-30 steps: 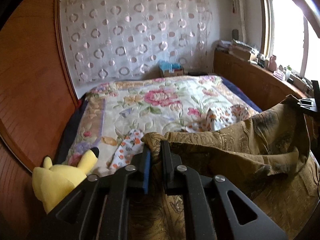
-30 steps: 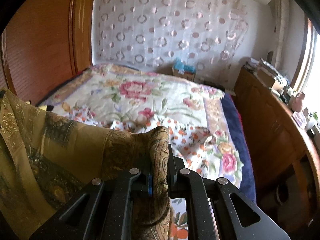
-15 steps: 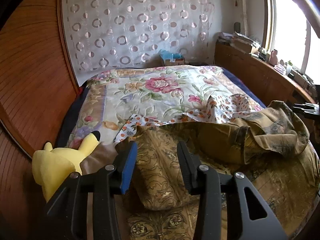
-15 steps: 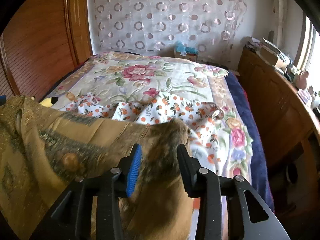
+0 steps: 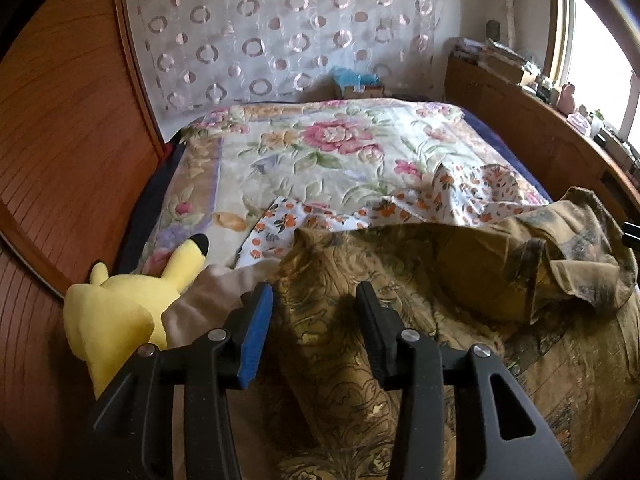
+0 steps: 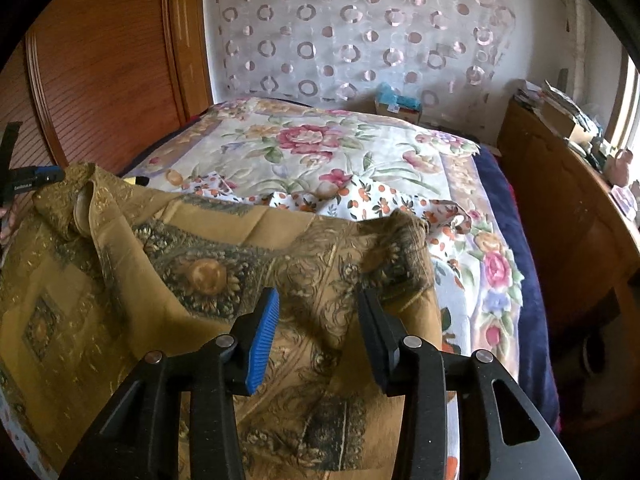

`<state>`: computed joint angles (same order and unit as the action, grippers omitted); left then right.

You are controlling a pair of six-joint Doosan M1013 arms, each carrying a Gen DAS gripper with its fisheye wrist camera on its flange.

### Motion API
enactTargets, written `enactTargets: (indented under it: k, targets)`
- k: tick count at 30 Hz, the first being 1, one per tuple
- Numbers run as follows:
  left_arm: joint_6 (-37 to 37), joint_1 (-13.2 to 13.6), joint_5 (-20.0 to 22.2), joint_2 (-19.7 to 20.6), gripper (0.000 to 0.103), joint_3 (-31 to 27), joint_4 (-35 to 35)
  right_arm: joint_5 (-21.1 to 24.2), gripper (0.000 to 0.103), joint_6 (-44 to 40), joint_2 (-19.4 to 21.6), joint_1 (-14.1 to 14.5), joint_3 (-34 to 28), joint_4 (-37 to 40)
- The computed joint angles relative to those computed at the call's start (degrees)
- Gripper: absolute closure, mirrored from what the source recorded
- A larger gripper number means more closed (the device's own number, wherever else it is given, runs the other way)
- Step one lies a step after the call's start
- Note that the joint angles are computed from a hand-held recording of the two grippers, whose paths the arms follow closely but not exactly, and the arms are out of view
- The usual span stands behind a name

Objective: Fold small clothes

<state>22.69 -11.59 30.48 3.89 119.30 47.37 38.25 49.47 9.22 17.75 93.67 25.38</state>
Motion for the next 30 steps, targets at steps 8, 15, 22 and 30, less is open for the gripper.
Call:
enactTargets:
  k: [8,15,22,30]
  targets:
    - [-2.26,-0.17,0.36,-1.04,0.054,1.24,0.45,-0.53,0.060,-0.38,0.88,-0.33,0.54,-0.01]
    - [-6.04,-2.49,-0.68,-2.64,0.099,2.56,7.78,-0.92,0.060,-0.40,1.59,-0.05,0.57,0.25]
    - [-15.84,-6.84,-1.31,-6.58,0.101,5.52,17.94,-1.72,0.060,-1.42,1.65,-0.65,0.93,1.34]
    - [-22.31,-11.71,1.85,-10.21,0.101,10.65,19.96,-3.64,0.060,-2.05,0.64,-1.24,2.84,2.82]
